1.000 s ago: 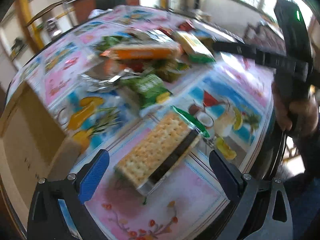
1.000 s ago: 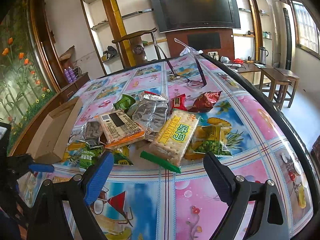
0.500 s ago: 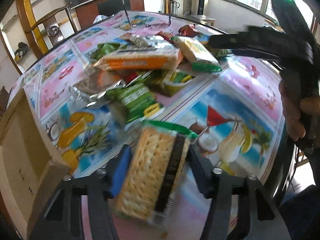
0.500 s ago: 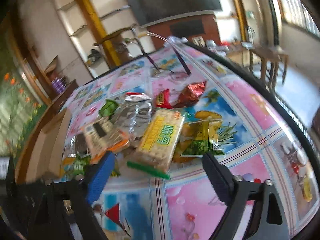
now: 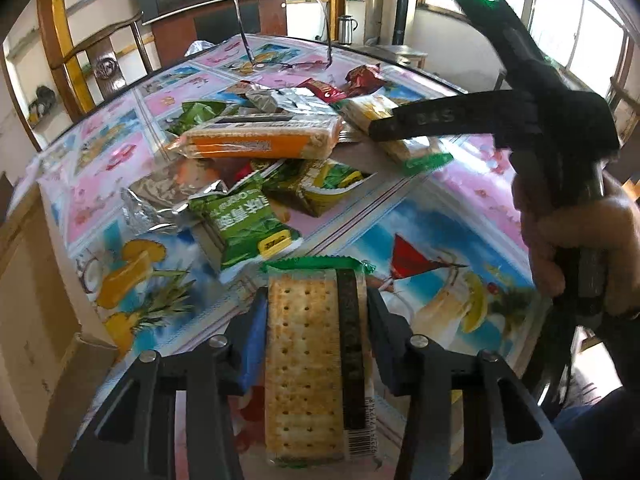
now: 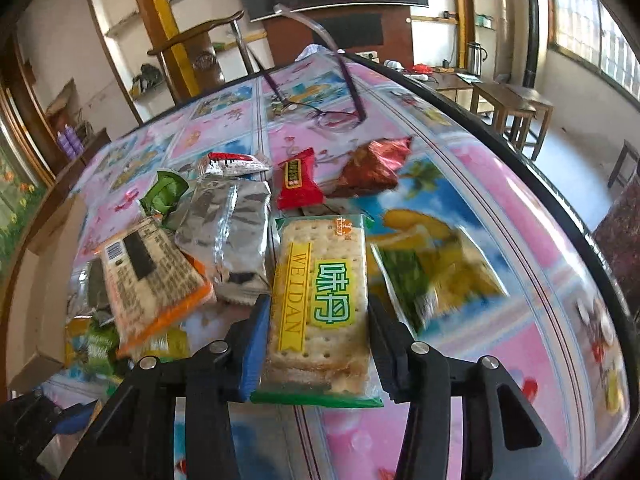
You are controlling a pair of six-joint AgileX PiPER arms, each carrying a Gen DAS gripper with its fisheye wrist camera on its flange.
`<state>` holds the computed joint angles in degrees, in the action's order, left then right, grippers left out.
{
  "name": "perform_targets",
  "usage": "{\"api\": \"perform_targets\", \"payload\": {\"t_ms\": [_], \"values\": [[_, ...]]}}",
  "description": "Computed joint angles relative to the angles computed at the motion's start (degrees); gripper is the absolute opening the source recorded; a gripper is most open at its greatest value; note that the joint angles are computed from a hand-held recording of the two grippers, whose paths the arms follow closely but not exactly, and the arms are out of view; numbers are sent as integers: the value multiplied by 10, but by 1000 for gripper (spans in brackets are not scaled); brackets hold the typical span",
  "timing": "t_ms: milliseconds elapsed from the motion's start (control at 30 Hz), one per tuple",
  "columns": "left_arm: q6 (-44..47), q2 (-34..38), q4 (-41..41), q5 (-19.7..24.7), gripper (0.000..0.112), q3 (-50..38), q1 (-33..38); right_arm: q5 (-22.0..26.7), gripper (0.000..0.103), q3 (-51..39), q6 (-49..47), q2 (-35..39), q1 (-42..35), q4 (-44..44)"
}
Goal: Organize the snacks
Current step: 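Lift both WEIDAN cracker packs and carry them toward the cardboard box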
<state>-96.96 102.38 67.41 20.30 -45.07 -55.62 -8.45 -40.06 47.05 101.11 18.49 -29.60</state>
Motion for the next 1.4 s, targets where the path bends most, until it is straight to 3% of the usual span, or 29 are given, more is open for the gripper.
{"api": "perform_targets", "payload": {"t_ms": [167, 300, 400, 667, 1167, 1400], "values": [[-18, -4, 10, -16, 45, 4, 6, -97, 50, 60, 142, -25, -71, -145], [-15, -14, 2, -48, 45, 10, 27, -129, 50, 109, 23, -67, -63, -33], [-9, -21, -8, -73, 45, 14, 43, -174, 50, 136, 6, -81, -75, -27], [-39, -45, 1, -101, 45, 22, 57, -238, 50, 165, -23, -84, -84, -20], [14, -65, -76, -71, 45, 6, 28, -284, 50, 178, -15, -85, -103, -56], [-68, -106, -15, -63, 45, 37, 24, -290, 50, 179, -12, -85, -107, -66]]}}
